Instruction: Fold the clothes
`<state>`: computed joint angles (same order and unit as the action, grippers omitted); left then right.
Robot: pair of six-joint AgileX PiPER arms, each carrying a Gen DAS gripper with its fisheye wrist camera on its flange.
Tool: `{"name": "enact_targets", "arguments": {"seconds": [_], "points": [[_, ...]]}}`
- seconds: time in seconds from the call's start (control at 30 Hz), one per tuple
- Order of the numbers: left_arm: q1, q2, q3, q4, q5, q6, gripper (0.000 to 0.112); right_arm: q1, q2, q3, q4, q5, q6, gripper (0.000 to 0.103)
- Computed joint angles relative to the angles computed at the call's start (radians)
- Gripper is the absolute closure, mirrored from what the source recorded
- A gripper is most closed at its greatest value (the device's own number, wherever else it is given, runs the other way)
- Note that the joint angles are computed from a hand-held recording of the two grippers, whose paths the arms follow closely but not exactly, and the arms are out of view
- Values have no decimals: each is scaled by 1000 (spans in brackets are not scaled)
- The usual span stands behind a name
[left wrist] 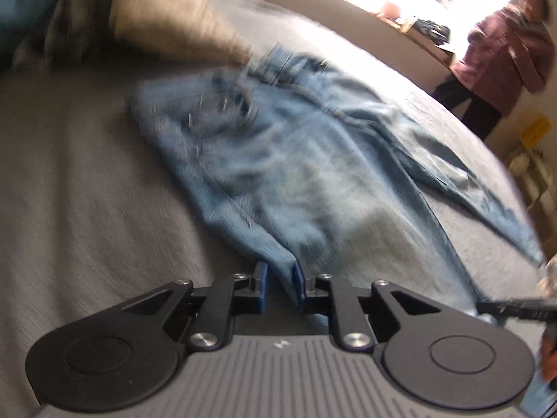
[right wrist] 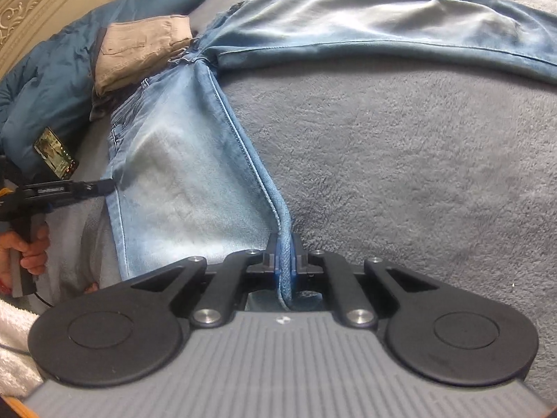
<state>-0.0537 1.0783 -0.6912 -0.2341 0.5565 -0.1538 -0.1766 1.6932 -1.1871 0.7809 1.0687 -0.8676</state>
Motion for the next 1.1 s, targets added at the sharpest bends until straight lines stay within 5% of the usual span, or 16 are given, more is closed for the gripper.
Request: {"name": "enact_targets", "arguments": {"seconds": [0.07,0.17,0.3,0.4,0.47,0.53,0.63,0.77,0.9,0.97,1.1], "points": [[-46,-42,-5,107,-27,-52,98,-3,3,0,5,1,10,99],[-103,-14,-33,80,-97,37,98,5,-1,10,7,-16,14,99],[-200,153,-110,100,-193,73,96,8,-10,25,13,-33,7,99],[-209,312,-182,221,-167,-71,95,-15,-17,33,38,-27,0,97],[-176,346,-194,141,-165,-8,97,-60,-30,34,61,-24,7,77],[-154,328,-199,73,-150,67,97,-116,-48,32,81,-27,19,74],[-171,288,-209,149,-118,10,94,-239,-78,11,87,-22,21,73],[-213,282,-254,57,-87,119,92,-402,-125,-19,-9,18,51,72],[-294,367,-336,-135,-58,334,89,-620,-255,44,-101,40,20,69],[-347,430,-383,-181,-46,387,89,-776,-321,87,-116,49,-25,59],[-455,523,-450,-104,-56,347,89,-1073,-353,137,-126,11,-92,51]]}}
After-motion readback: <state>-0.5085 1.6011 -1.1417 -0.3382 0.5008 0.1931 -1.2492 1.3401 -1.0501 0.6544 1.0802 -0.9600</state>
